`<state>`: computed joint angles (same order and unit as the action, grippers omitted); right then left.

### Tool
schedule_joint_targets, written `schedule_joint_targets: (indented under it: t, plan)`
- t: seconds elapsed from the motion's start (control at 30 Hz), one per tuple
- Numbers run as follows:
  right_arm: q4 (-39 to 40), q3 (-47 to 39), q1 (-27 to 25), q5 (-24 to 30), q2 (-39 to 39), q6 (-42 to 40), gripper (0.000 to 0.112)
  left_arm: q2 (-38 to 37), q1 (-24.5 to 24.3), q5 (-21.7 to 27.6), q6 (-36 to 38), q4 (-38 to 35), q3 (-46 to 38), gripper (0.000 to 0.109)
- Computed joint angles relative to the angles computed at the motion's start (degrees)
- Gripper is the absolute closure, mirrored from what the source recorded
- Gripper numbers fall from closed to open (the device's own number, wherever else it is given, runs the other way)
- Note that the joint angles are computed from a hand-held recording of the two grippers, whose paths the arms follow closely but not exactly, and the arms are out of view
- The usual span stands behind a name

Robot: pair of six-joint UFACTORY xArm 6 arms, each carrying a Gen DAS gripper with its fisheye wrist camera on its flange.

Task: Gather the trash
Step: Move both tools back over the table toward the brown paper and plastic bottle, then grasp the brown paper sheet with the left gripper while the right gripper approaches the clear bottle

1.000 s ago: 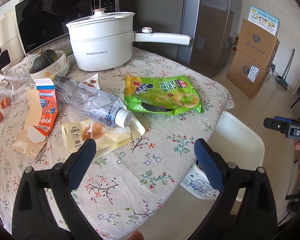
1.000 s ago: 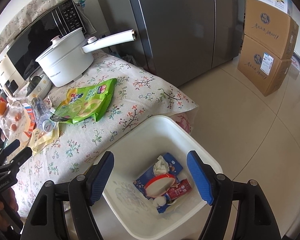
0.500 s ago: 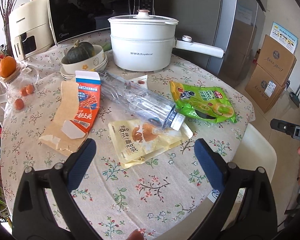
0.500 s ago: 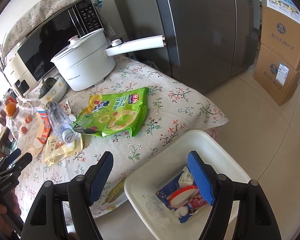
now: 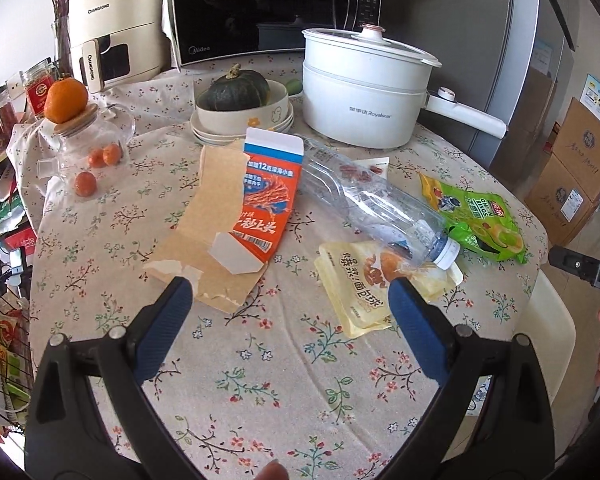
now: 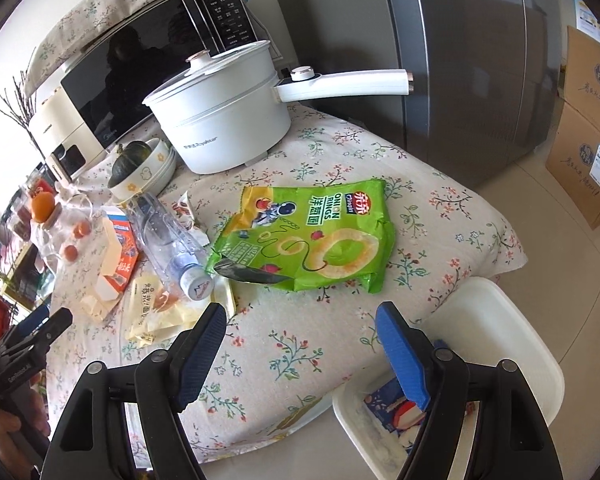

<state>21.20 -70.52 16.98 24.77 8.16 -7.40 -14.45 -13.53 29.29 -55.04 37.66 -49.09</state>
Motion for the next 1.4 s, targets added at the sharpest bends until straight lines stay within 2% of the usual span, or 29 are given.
schedule_joint_targets:
  t: [0.5, 0.9, 1.3, 1.4]
  plan:
    - [-1.4, -7.4, 6.0, -0.3, 7.3, 1.5, 0.034, -2.2, 8.8, -1.5, 3.4, -5.7, 4.5, 0.01]
    - [-3.9, -13.8, 8.9, -1.0, 13.4, 1.1, 0.034, 1.9, 13.9, -6.9, 8.3, -17.2, 4.9, 0.011]
    - [-5.1, -20.6, 10.5, -1.0, 19.9, -1.1, 0.034, 8.1, 14.0, -8.9, 19.2, -34.3, 2.8, 0.04]
    - [-4.3, -22.4, 10.4, -0.6, 21.4, -1.5, 0.034, 8.9, 14.1, -9.3, 17.7, -32.9, 2.3, 0.045]
